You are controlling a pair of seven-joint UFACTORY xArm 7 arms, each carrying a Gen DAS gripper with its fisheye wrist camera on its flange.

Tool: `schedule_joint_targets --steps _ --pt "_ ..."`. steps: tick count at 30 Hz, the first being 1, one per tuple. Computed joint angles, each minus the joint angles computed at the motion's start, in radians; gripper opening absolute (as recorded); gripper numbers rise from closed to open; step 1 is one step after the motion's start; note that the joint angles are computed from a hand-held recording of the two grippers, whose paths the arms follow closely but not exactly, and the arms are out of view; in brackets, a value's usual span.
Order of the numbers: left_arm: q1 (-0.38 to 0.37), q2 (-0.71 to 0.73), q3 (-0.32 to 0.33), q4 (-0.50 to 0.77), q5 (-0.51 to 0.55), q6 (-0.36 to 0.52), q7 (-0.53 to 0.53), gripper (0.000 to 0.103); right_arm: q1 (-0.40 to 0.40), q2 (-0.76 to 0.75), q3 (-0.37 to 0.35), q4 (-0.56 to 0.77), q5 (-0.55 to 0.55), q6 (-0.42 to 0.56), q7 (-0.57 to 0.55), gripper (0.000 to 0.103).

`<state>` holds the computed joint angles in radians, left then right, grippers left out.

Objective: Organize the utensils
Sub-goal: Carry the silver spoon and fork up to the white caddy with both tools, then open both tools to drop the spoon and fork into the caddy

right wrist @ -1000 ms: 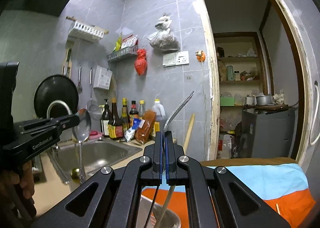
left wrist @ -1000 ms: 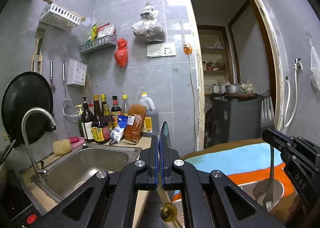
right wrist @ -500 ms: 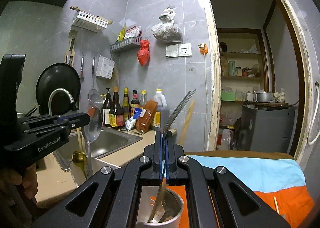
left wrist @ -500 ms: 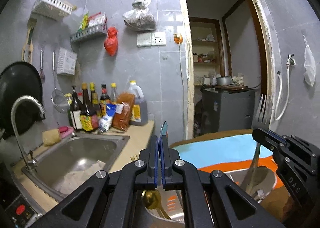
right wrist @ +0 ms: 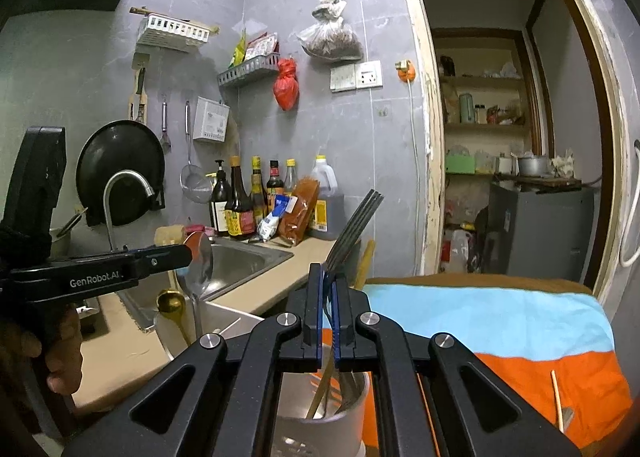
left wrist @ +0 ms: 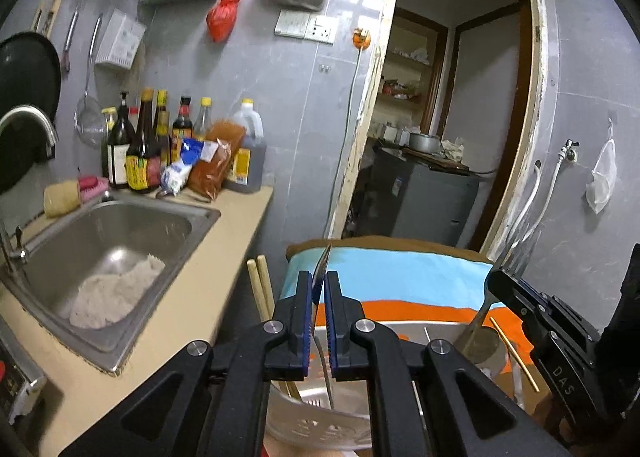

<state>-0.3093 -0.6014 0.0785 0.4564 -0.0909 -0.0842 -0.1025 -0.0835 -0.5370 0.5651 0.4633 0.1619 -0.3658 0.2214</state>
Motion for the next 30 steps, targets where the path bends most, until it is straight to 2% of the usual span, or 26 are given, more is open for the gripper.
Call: schedule_joint_targets --steps 4,6,7,9,12,14,16,18,21,23,25,27,28,30 --pt "-0.044 -0.013 0.04 0.015 -0.018 0.053 0.007 0.007 0.065 0.002 -0.068 0.001 -0.022 0.046 0.019 0.005" --pt "-0.074 -0.017 0.064 0.028 -0.033 0.088 0.022 0.009 0.112 0.001 -0.121 -0.002 -0.041 0.061 0.035 0.014" --pt "-0.095 -0.019 0.082 0.035 -0.044 0.108 0.036 0.016 0.128 -0.002 -0.137 -0.007 -0.048 0.06 0.042 0.018" --pt "-0.153 -0.031 0.131 0.043 -0.083 0.138 0.069 0.027 0.152 -0.013 -0.165 -0.016 -0.06 0.052 0.055 0.032" --pt "-0.166 -0.043 0.132 0.038 -0.129 0.137 0.086 0.042 0.163 -0.036 -0.186 -0.02 -0.066 0.065 0.073 0.033" --pt "-0.158 -0.049 0.116 0.038 -0.147 0.139 0.084 0.046 0.162 -0.066 -0.199 -0.026 -0.069 0.081 0.088 0.033" --pt "-0.133 -0.051 0.079 0.039 -0.149 0.133 0.075 0.052 0.15 -0.101 -0.203 -0.033 -0.073 0.094 0.103 0.041" --pt "-0.098 -0.051 0.034 0.043 -0.141 0.126 0.057 0.06 0.126 -0.145 -0.2 -0.041 -0.074 0.108 0.122 0.056" --pt "-0.036 -0.058 -0.046 0.045 -0.122 0.098 0.004 0.078 0.106 -0.207 -0.216 -0.046 -0.093 0.154 0.139 0.067" --pt "0.015 -0.061 -0.108 0.05 -0.102 0.077 -0.046 0.083 0.088 -0.251 -0.223 -0.052 -0.107 0.182 0.153 0.075" --pt "0.06 -0.066 -0.162 0.059 -0.078 0.074 -0.093 0.093 0.072 -0.29 -0.235 -0.053 -0.123 0.216 0.164 0.081" --pt "0.117 -0.073 -0.226 0.064 -0.049 0.059 -0.145 0.099 0.054 -0.336 -0.247 -0.057 -0.14 0.264 0.174 0.097" --pt "0.154 -0.077 -0.268 0.067 -0.033 0.046 -0.174 0.101 0.049 -0.352 -0.255 -0.056 -0.15 0.287 0.178 0.101" --pt "0.225 -0.087 -0.347 0.076 -0.005 0.035 -0.231 0.102 0.049 -0.38 -0.283 -0.061 -0.171 0.315 0.176 0.102"
